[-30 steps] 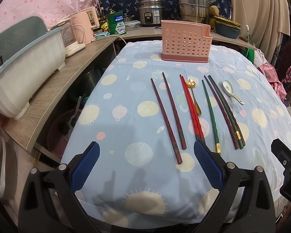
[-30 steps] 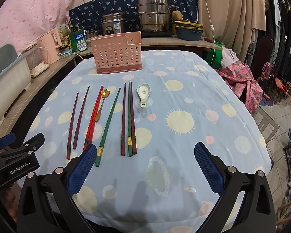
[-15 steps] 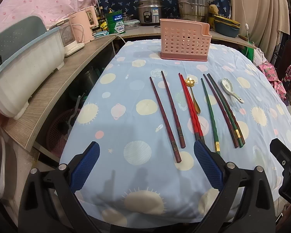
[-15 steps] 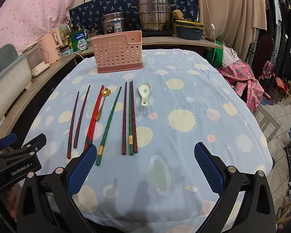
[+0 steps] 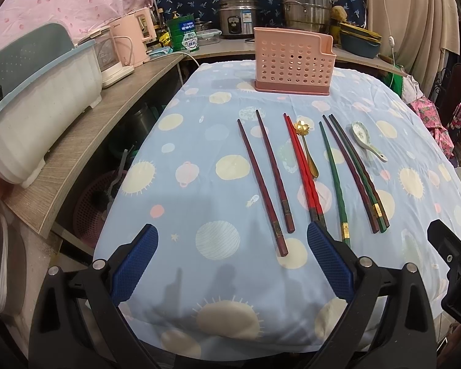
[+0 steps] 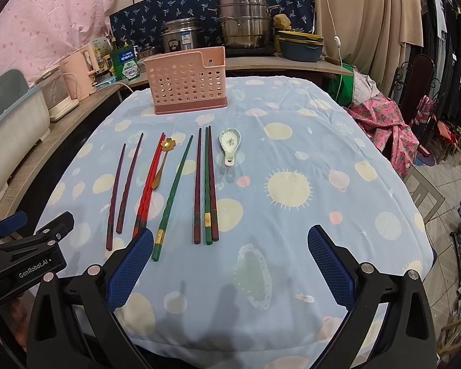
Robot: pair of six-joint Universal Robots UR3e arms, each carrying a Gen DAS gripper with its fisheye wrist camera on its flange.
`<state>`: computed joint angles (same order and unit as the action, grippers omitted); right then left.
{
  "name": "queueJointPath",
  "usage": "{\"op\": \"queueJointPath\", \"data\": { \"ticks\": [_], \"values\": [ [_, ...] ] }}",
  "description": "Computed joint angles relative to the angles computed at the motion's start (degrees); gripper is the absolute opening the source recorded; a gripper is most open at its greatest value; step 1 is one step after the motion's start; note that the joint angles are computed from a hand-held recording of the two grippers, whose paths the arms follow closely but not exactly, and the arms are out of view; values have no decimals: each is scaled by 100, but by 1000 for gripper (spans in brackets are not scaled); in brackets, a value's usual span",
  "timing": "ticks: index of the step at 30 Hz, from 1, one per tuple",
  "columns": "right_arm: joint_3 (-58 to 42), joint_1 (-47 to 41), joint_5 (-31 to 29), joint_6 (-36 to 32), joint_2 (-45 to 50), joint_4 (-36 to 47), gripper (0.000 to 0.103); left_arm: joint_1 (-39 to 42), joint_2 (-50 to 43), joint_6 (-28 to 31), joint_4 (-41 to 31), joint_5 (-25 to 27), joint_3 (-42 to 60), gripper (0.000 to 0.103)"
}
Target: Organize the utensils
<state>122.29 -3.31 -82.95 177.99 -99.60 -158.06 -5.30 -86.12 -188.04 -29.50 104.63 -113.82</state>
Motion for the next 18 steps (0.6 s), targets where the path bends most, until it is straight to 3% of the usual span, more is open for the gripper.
{"op": "queueJointPath", "data": {
  "ticks": [18],
  "values": [
    [44, 112, -53, 66, 112, -152, 96, 24, 8, 16, -2, -23, -13, 93]
  ]
}}
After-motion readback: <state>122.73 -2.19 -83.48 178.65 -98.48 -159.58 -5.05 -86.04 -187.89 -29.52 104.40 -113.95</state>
